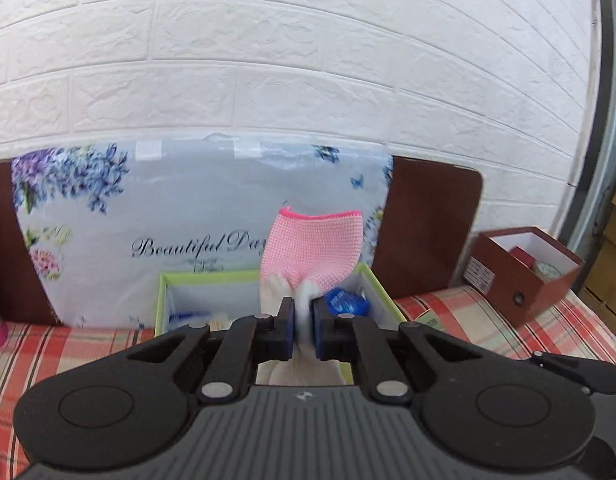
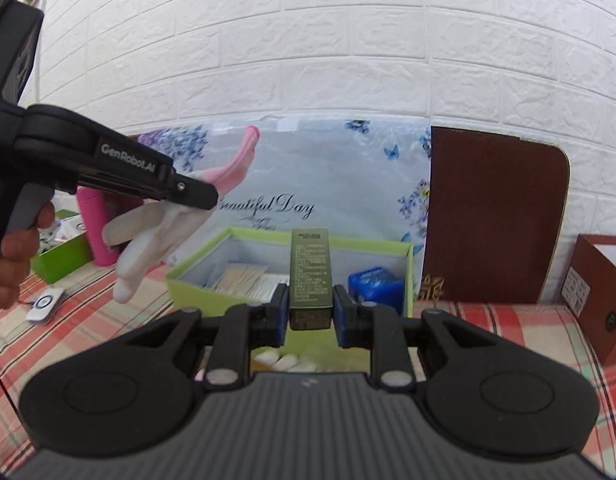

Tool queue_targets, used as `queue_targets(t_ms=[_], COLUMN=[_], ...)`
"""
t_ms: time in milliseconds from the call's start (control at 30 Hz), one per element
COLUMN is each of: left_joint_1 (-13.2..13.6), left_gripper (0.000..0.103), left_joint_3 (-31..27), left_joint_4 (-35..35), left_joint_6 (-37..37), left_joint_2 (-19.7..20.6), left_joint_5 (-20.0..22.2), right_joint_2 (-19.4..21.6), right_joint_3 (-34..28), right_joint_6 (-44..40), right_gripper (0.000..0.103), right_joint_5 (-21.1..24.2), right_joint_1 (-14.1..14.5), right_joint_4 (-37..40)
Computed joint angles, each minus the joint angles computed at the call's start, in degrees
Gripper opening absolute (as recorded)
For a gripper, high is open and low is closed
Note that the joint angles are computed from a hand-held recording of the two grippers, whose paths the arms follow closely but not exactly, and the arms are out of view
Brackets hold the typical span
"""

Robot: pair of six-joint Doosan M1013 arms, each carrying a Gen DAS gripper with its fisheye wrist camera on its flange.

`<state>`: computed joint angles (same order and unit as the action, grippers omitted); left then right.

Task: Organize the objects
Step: 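Lift the glove and soap box toward the green box, then drop the glove and soap box into the green box and withdraw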

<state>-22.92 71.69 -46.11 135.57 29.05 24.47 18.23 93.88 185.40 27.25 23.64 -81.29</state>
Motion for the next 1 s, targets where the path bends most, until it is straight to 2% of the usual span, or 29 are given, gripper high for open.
queue_targets(t_ms=[67,167,267,367,400,433,467,500,533,567,600,667,767,900,933,1000], left_joint_1=[-0.31,-0.46,-0.82,-0.87,-0.82,-0.73,-0.73,-0.87,-1.08,-1.3,-1.49,-1.59,-1.57,-1.74,-1.83,-2.21], left_gripper=[0.009,0.009,0.009,0.009,0.018,0.03,0.061,0.086,0.089,0.09,0.09,0.09,0.09,0.09,0.09,0.091], left_joint_3=[-2.72,-7.26,-11.01,-13.49,-13.85,-14.7,-14.94,-14.34,-12.62,-10.73,-9.47,-8.6,-6.58,-1.55,-0.29,1.34], left_joint_4=[1.4,3.99,9.68,11.99,12.04,13.25,15.66,18.36,20.55,22.71,25.84,30.53,32.36,31.53,32.8,40.08], left_joint_6=[-1.69,-6.09,-11.75,-13.06,-12.71,-13.33,-15.37,-17.62,-19.13,-20.44,-22.46,-25.61,-28.25,-30.0,-31.7,-39.81], left_joint_2=[1.92,5.06,7.93,10.31,10.87,11.62,11.98,11.95,11.44,10.81,10.34,9.8,8.03,3.87,2.72,0.86], left_joint_5=[-0.43,1.08,1.39,1.94,2.04,3.36,4.05,3.14,0.16,-3.06,-4.98,-5.38,-5.83,-8.47,-8.41,-6.54], right_joint_2=[1.4,3.92,6.55,9.15,9.86,10.45,10.88,11.02,11.03,11.04,10.99,10.73,9.35,6.52,5.63,3.83], right_joint_3=[-1.57,-4.21,-6.78,-8.59,-9.03,-9.56,-9.92,-9.78,-9.4,-9.15,-8.9,-8.51,-7.23,-4.69,-3.9,-2.1], right_joint_6=[-0.18,-1.72,-4.86,-6.25,-6.61,-8.45,-10.47,-10.29,-9.64,-9.59,-9.27,-8.22,-4.7,0.47,1.53,3.77], right_gripper=[0.022,0.022,0.022,0.023,0.025,0.045,0.063,0.068,0.075,0.082,0.086,0.095,0.103,0.103,0.103,0.103], right_joint_5=[-0.51,-0.88,-1.72,-1.76,-1.77,-1.92,-1.89,-2.04,-2.13,-1.6,-0.88,0.61,1.47,3.14,3.53,3.74], right_joint_1=[-1.2,-2.63,-3.86,-4.54,-4.76,-5.01,-5.15,-5.22,-5.18,-4.99,-4.76,-4.26,-3.56,-2.12,-1.64,-0.69], right_joint_4=[-0.66,-0.33,2.24,2.09,2.17,3.86,6.15,6.09,5.08,4.45,3.56,1.85,-0.88,-4.98,-5.68,-7.33])
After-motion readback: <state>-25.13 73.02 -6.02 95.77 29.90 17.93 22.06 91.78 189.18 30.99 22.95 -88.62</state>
